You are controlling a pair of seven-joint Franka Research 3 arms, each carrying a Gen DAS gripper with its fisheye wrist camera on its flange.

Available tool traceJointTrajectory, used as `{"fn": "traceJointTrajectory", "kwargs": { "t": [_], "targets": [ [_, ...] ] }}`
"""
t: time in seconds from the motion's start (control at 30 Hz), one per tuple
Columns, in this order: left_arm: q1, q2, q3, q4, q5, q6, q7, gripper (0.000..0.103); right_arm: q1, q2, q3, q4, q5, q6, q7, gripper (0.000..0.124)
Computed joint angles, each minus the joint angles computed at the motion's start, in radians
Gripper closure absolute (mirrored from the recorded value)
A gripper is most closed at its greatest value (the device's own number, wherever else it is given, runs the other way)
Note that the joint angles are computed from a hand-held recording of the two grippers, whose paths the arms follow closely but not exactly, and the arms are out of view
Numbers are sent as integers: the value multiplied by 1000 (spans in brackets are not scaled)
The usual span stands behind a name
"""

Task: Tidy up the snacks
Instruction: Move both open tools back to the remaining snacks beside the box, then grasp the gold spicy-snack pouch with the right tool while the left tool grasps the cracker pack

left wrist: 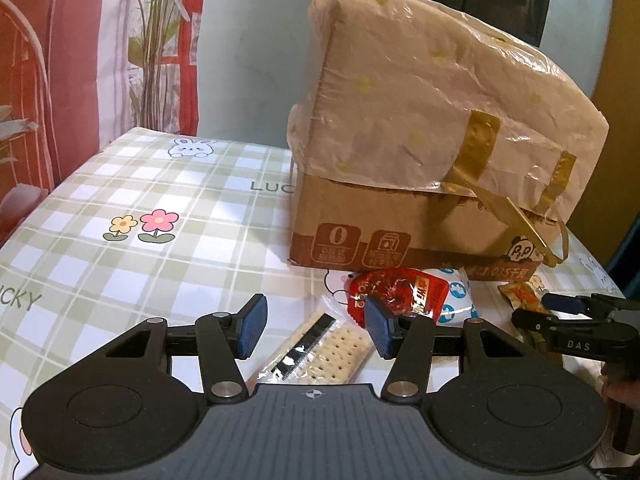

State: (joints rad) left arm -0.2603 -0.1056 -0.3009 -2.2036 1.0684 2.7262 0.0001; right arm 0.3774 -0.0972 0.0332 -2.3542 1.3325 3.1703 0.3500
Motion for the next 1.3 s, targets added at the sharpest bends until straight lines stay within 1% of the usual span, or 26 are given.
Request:
{"fn": "traceJointTrajectory", "kwargs": {
  "t": [0.1, 0.13, 0.17, 0.27, 0.4, 0.5, 0.6, 0.7, 0.77, 0.8, 0.87, 0.97, 1.03, 1.1, 1.3],
  "targets": [
    [-1, 2, 0, -1, -3, 4, 3, 46, 1, 2, 3, 1, 6, 5, -7, 57],
    [-2, 3, 0, -2, -4, 3, 3, 46, 0, -2, 2, -2, 1, 4, -5, 59],
    [-2, 2, 0, -3, -2, 4, 1, 46, 2, -2, 2, -2, 8, 12, -10, 63],
    [-2, 0, 0, -5, 3, 8, -4, 46, 1, -5, -7, 5, 48, -11, -40, 64],
    [0, -1, 1, -8, -1, 15, -2, 46, -8, -16, -3, 8, 118, -35, -109, 70],
    [1, -2, 3, -13, -11, 26, 6, 46, -17, -25, 1, 7, 153, -59, -158, 71],
    [2, 0, 4, -14, -25, 27, 22, 46, -26, -35, 8, 18, 279, -78, -297, 71],
    [0, 4, 6, -14, -51, 27, 51, 43, -49, -40, 19, 22, 330, -101, -339, 71],
    [1, 5, 7, -16, -62, 32, 62, 41, -62, -43, 24, 21, 345, -113, -345, 71],
    [1, 5, 7, -17, -65, 34, 67, 38, -68, -45, 26, 21, 353, -118, -350, 71],
    [0, 10, 7, -16, -72, 33, 81, 37, -76, -48, 31, 19, 361, -125, -358, 71],
    [-6, 21, 9, -13, -111, 27, 131, 34, -80, -49, 38, 16, 350, -127, -355, 71],
    [-12, 30, 8, -8, -129, 9, 162, 33, -80, -49, 40, 15, 346, -125, -354, 71],
    [-17, 36, 11, -7, -153, 7, 188, 33, -80, -49, 41, 16, 345, -125, -352, 71],
    [-24, 47, 14, 2, -163, -10, 207, 32, -81, -46, 42, 17, 341, -124, -347, 71]
  ]
}}
